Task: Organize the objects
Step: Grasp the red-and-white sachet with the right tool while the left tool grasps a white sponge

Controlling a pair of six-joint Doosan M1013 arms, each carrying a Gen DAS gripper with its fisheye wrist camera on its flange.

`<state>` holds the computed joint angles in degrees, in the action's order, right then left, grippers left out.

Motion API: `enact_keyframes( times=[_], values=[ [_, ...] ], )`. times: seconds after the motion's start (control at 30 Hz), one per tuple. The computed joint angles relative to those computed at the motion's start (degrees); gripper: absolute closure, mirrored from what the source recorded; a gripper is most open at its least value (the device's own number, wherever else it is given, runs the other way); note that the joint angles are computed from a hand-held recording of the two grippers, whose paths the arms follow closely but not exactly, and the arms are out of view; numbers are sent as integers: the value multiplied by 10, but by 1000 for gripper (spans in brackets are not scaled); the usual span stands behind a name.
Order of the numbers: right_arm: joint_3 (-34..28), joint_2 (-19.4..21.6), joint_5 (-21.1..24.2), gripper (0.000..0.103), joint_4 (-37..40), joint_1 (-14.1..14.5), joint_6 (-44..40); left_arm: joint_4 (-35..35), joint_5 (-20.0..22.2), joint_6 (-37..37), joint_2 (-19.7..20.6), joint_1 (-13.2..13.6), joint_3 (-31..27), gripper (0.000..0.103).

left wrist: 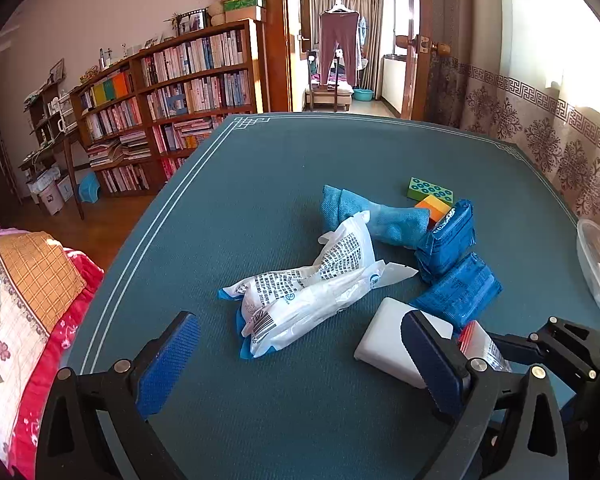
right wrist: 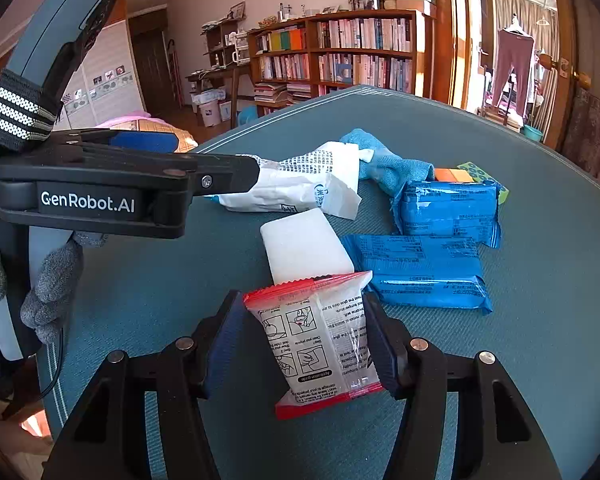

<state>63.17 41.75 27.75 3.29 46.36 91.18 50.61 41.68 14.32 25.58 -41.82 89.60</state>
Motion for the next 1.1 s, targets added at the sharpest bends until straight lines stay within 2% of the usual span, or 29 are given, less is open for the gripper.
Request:
enact_keyframes(
  times=[0.23,0.47,0.67,0.83,1.0,1.1],
  values=[
    [59,-35,-25,43,-60,-7,96,-37,-36,57,12,-4,-7,0],
    [103,-61,-57,43,-118,-18,206,-62,-52,111,30,-8,-22,0],
    [103,-59,-54,43,-96,-22,200,-91,-37,140,46,-3,-42,0],
    [103,-56,-57,43,-68,-24,185,-106,-42,144,49,1,-40,1],
    [101,-53,-52,43,-55,-26,183,-117,-61,148,45,4,-32,11],
    [101,-53,-52,43,-54,-27,186,-108,-70,148,43,1,-28,22]
  ],
)
